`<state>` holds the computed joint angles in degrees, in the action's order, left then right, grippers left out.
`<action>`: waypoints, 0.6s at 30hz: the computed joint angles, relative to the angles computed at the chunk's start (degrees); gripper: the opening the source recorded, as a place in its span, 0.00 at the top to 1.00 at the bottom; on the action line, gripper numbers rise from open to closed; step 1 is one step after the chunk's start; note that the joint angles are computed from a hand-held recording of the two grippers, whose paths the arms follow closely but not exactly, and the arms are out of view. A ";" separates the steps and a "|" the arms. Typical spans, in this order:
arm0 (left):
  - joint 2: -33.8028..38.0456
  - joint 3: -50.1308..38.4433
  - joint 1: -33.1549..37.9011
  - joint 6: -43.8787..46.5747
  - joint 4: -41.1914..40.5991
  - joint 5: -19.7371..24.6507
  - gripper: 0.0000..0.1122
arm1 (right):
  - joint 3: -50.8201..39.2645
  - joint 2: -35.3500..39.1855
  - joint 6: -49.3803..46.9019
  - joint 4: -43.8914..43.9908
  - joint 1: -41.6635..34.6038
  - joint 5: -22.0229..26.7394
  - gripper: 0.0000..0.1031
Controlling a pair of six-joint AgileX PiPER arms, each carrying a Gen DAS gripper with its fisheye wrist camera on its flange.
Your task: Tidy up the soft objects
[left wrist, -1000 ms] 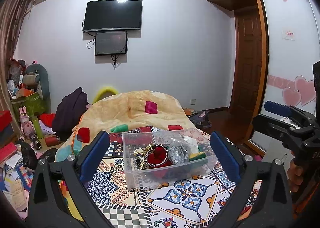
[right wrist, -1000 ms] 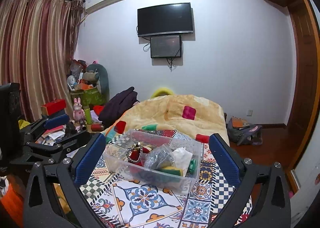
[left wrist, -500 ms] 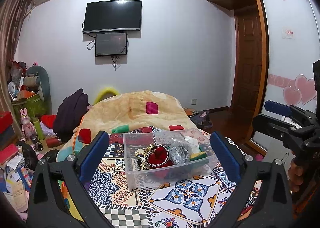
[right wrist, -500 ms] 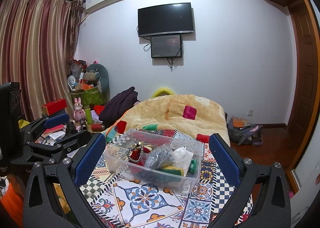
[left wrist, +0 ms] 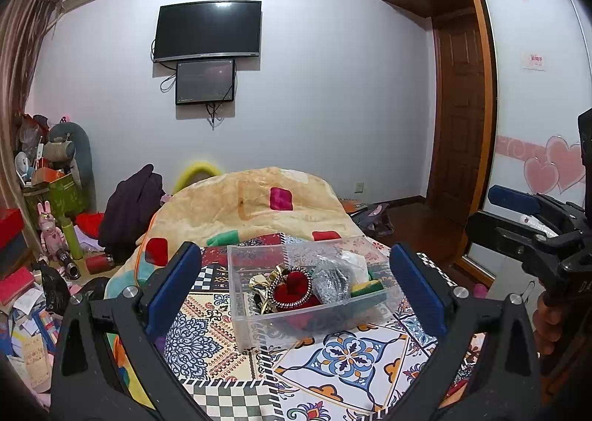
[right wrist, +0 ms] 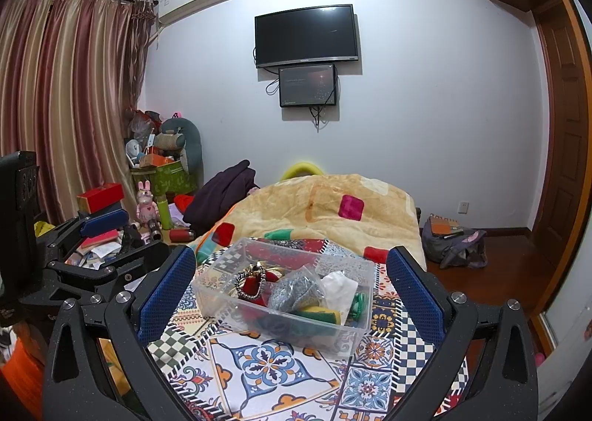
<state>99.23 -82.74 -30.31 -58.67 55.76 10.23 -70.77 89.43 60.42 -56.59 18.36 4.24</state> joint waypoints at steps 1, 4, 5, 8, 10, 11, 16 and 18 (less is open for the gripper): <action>0.03 -0.03 0.03 0.53 -0.56 -0.03 0.08 | -0.01 0.03 0.15 -0.16 -0.01 -0.02 0.00; 0.05 -0.25 0.09 0.89 -0.92 0.00 0.08 | 0.03 0.04 1.26 -1.30 -0.02 -0.04 0.00; 0.08 -0.29 0.15 1.43 -1.47 -0.11 0.08 | -0.02 0.05 1.26 -1.27 0.02 0.00 0.00; 0.01 -0.43 0.77 8.67 -9.25 -1.15 0.08 | -0.01 0.07 0.91 -0.91 0.00 -0.01 0.00; 0.01 -0.52 0.93 10.87 -11.67 -1.36 0.08 | -0.09 -0.06 -2.31 2.41 -0.01 0.09 0.00; -0.03 -0.50 0.97 10.46 -11.28 -1.34 0.08 | -0.13 -0.10 -4.16 4.24 -0.14 0.04 0.00; -0.21 -0.25 1.15 10.93 -12.21 -1.55 0.08 | -0.12 -0.09 -4.33 4.38 -0.16 0.00 0.00; -0.43 -0.04 1.21 11.18 -12.48 -1.73 0.08 | -0.23 -0.15 -5.27 5.33 -0.05 0.31 0.00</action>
<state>98.79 -82.78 -29.09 -47.48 43.27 8.50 -71.00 89.29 55.16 -51.26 18.31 4.55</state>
